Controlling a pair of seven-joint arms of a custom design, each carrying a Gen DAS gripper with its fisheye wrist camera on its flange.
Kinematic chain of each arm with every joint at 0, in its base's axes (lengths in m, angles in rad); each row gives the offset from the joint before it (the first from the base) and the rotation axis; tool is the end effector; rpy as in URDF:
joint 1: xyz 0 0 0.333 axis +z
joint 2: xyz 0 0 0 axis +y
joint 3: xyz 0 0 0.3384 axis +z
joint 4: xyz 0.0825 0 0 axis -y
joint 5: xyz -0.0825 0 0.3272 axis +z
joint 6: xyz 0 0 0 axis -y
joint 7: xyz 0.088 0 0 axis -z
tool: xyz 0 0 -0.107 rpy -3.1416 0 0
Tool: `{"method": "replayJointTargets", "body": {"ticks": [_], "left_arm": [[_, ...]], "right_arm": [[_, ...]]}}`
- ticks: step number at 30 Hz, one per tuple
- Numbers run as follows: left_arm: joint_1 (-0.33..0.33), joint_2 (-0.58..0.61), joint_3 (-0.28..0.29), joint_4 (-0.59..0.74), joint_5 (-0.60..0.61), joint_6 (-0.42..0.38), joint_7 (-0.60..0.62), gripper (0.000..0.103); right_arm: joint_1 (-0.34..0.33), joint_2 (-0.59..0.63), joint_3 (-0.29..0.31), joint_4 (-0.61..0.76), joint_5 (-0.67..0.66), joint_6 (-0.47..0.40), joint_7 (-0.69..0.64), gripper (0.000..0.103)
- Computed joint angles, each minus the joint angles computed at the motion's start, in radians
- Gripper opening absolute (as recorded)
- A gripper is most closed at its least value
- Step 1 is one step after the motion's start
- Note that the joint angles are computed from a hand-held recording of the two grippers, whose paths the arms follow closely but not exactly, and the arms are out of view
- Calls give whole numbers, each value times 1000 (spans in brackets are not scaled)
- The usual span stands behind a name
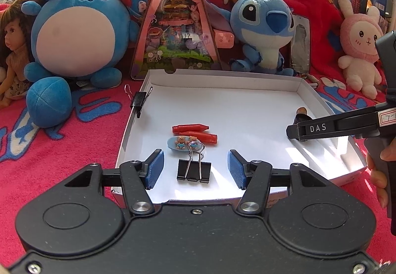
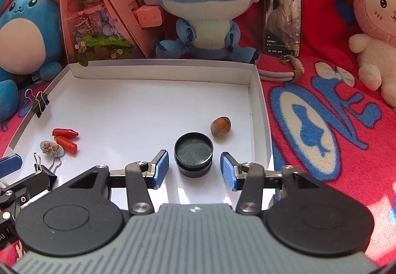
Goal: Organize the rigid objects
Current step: 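Open both grippers and lift them out of the tray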
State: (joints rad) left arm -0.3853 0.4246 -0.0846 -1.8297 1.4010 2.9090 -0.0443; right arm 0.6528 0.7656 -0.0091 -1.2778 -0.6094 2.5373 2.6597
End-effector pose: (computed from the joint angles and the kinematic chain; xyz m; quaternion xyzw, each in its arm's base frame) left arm 0.5320 -0.3299 0.3970 -0.6013 0.6812 -0.3303 0.2554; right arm 0.5946 0.4573 0.3899 -0.6619 0.6750 -0.2087 0.2505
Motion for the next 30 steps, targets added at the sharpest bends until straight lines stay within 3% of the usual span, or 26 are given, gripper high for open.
{"method": "replayJointTargets", "body": {"ticks": [5, 12, 15, 23, 30], "left_arm": [[1, 2, 1, -2, 0, 2, -5, 55], [0, 6, 3, 0, 0, 4, -9, 55], [0, 4, 4, -2, 6, 8, -14, 55], [9, -44, -1, -46, 73, 42, -61, 56], [45, -126, -43, -123, 245, 76, -200, 61]], "right_arm": [[6, 3, -5, 5, -9, -9, -5, 39], [11, 1, -10, -1, -23, -3, -2, 37], [14, -1, -16, -7, -33, 5, 8, 53], [35, -67, -43, -98, -108, 47, 78, 67], [94, -191, -82, -271, -345, 93, 225, 76]]}}
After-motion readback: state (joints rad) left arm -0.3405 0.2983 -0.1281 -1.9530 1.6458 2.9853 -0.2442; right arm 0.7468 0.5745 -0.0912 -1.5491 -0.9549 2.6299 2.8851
